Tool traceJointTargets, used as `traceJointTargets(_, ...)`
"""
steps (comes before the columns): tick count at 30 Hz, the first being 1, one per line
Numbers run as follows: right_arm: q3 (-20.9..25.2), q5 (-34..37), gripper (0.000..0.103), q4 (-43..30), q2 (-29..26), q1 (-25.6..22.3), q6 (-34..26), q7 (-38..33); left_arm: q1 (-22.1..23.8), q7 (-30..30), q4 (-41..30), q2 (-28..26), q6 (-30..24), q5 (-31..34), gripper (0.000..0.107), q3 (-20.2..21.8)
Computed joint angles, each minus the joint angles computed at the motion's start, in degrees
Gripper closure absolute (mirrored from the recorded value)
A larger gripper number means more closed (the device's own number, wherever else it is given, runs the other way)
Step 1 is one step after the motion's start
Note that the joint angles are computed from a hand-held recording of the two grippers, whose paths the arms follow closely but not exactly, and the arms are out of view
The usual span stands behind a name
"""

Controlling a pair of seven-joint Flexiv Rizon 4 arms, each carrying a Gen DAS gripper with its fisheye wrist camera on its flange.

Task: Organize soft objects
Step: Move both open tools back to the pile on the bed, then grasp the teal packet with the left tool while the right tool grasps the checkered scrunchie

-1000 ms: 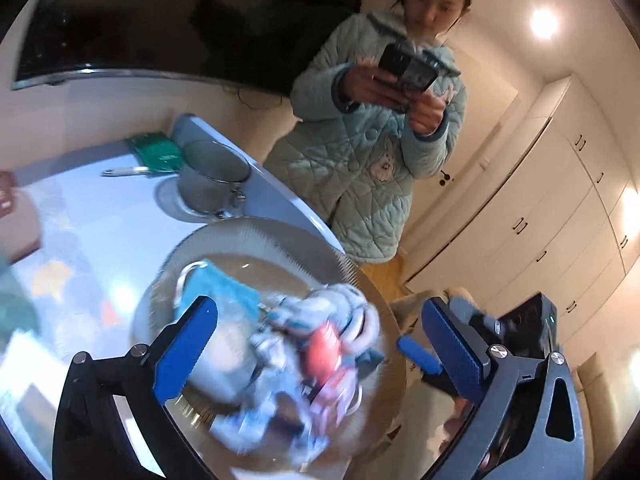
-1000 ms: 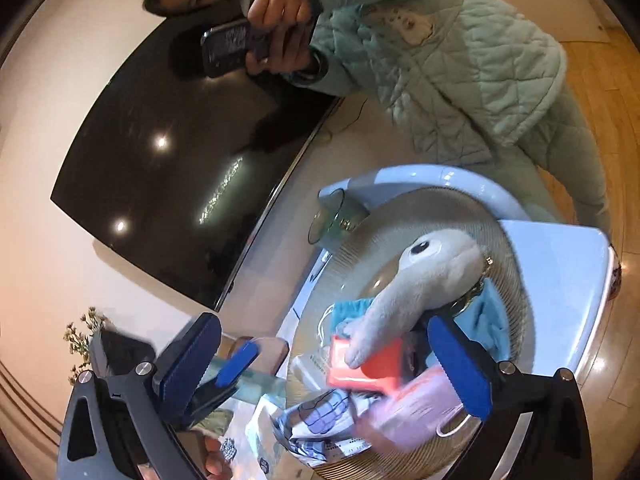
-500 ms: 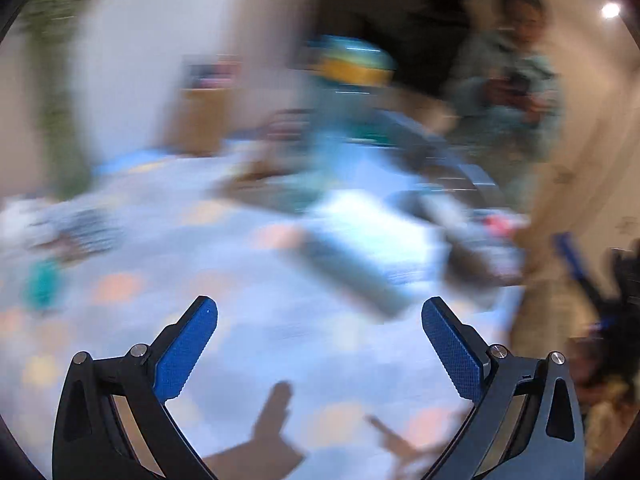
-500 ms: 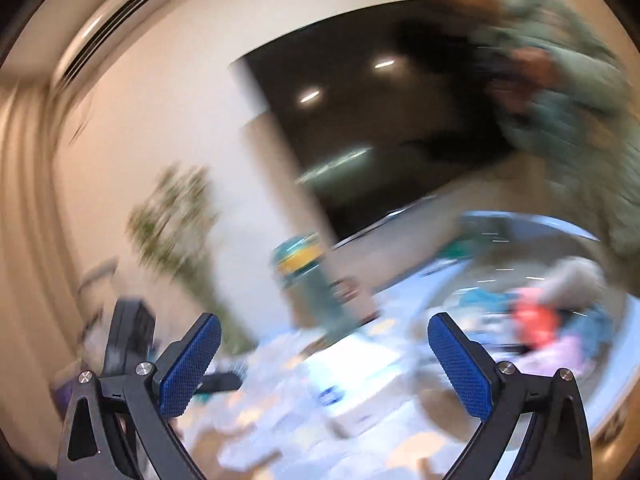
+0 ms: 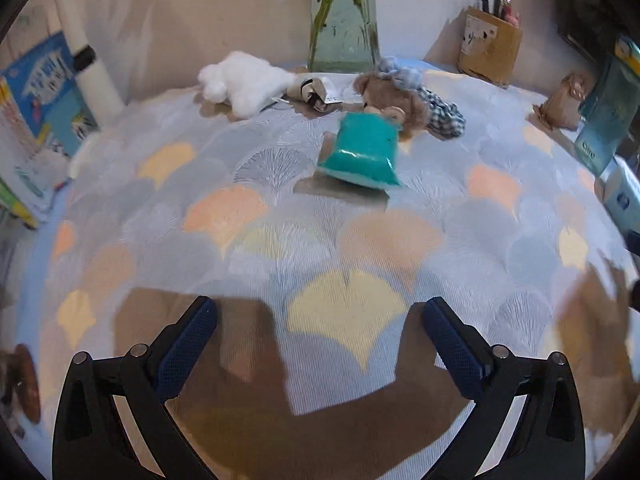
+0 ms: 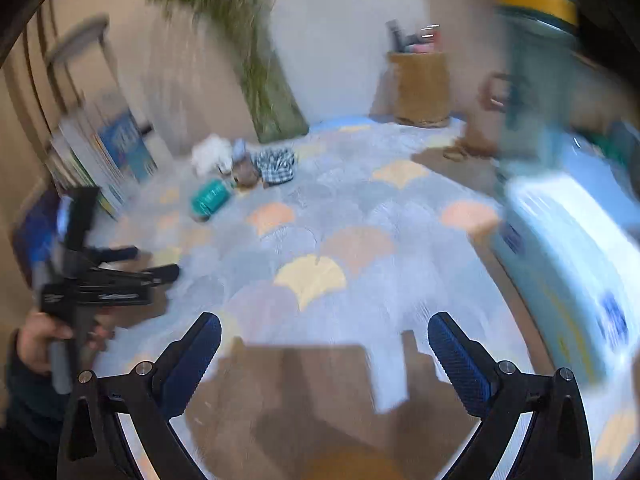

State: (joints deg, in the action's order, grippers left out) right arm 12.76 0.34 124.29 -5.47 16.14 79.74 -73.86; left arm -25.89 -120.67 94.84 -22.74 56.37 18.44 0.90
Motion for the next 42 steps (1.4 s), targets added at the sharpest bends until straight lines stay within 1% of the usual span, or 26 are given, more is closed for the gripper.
traceJointTargets(2,1.8,5.7,0.000,-8.3,-4.8,-0.9,-5.5,-7.1,1.2,3.0,-1.5,-1.8,1.9,-0.4,0.004,-0.7)
traceJointTargets(3,1.3,5.2,0.000,-12.1,-7.4,-0.5,-8.2,-7.0,1.9,5.1,-1.9,-2.7,3.7,-1.0,0.004,-1.2)
traceJointTargets(4,0.8,4.4,0.000,-14.1,-8.8,0.1,-9.9,-5.7,3.1,7.5,-2.0,-3.9,7.0,-2.2,0.004,-2.0)
traceJointTargets(5,0.8,5.0,0.000,-17.6,-11.0,0.3,-12.4,-4.3,4.5,10.0,-2.1,-5.1,9.2,-4.5,0.004,-3.1)
traceJointTargets(7,2.9,8.7,0.000,-24.1,-14.8,-0.5,-16.5,-4.6,4.6,11.7,-3.8,-6.6,9.3,-7.0,0.004,-2.3)
traceJointTargets(8,4.0,10.5,0.000,-27.7,-16.9,-1.2,-19.1,-5.9,3.8,11.6,-5.0,-7.3,8.8,-7.0,0.004,-1.1)
traceJointTargets(10,2.9,9.6,0.000,-31.5,-19.4,0.3,-21.0,-4.3,1.8,10.4,-7.2,-8.2,7.3,-6.7,0.004,0.8)
traceJointTargets(12,-0.3,5.6,0.000,-33.4,-21.2,3.1,-20.5,1.0,0.4,8.3,-9.1,-9.4,6.3,-6.4,0.004,2.3)
traceJointTargets(14,-3.9,0.4,0.000,-33.3,-22.2,5.9,-18.1,7.3,-1.0,5.3,-11.2,-10.4,4.8,-5.7,0.004,3.9)
traceJointTargets(15,-4.6,-1.3,0.000,-33.6,-22.7,6.2,-17.7,9.0,-1.5,4.2,-12.3,-11.0,4.0,-5.3,0.004,4.3)
traceJointTargets(19,-3.7,-4.5,0.000,-40.3,-27.6,5.7,-23.7,10.5,-2.4,0.1,-15.3,-12.4,1.7,-3.7,0.004,5.4)
traceJointTargets(20,-4.2,-5.5,0.000,-40.6,-28.3,6.2,-23.4,11.5,-2.4,-0.5,-15.9,-12.7,1.2,-3.4,0.004,5.4)
traceJointTargets(21,-5.0,-6.9,0.000,-39.2,-27.9,6.7,-20.6,12.1,-2.2,-0.6,-16.5,-13.0,1.0,-3.3,0.004,5.2)
traceJointTargets(24,-5.8,-9.3,0.000,-38.5,-28.3,7.5,-17.4,14.3,-1.5,-0.6,-17.5,-13.6,0.8,-3.3,0.004,4.6)
traceJointTargets(26,-4.3,-8.3,0.004,-38.6,-28.7,6.6,-15.9,14.8,-1.8,-1.2,-18.2,-14.0,0.2,-2.9,0.004,4.9)
traceJointTargets(27,-4.1,-8.2,0.010,-38.5,-28.8,6.5,-15.1,15.0,-1.8,-1.4,-18.4,-14.1,0.3,-2.8,0.004,4.8)
traceJointTargets(28,-4.1,-8.5,0.018,-38.1,-28.6,6.5,-14.4,15.2,-1.5,-1.4,-18.1,-14.0,0.8,-2.9,0.009,4.6)
traceJointTargets(29,-3.8,-8.4,0.024,-37.9,-28.3,6.4,-13.4,15.2,-1.5,-1.7,-17.6,-13.7,1.8,-2.7,0.014,4.6)
traceJointTargets(31,-3.0,-8.0,0.052,-37.7,-27.7,6.0,-12.9,15.0,-1.8,-3.4,-16.5,-13.1,4.2,-1.9,0.047,5.4)
traceJointTargets(33,-3.2,-8.8,0.063,-37.0,-26.6,6.3,-12.4,14.8,-1.6,-4.6,-15.0,-12.3,6.2,-1.9,0.069,5.6)
traceJointTargets(34,-3.4,-9.2,0.074,-36.6,-26.2,6.5,-11.5,14.7,-0.7,-4.5,-13.8,-12.0,7.9,-2.8,0.070,4.9)
traceJointTargets(36,-3.0,-9.2,0.077,-34.9,-25.1,6.2,-9.0,14.1,1.2,-3.8,-11.2,-11.4,11.8,-5.2,0.071,3.2)
traceJointTargets(37,-2.5,-8.8,0.080,-33.6,-24.5,6.0,-5.9,13.5,2.0,-3.3,-10.0,-11.2,13.7,-6.5,0.071,2.5)
traceJointTargets(39,-2.0,-8.5,0.081,-30.8,-23.1,5.6,-0.2,12.6,2.1,-2.7,-8.8,-10.9,15.6,-8.1,0.071,2.5)
traceJointTargets(40,-2.5,-8.9,0.081,-28.5,-21.9,6.0,4.1,12.5,1.5,-2.8,-8.7,-10.8,15.7,-8.1,0.072,3.3)
traceJointTargets(42,-3.9,-9.9,0.081,-26.1,-20.3,6.8,8.1,13.3,-0.6,-3.4,-8.9,-10.5,16.1,-6.6,0.072,5.6)
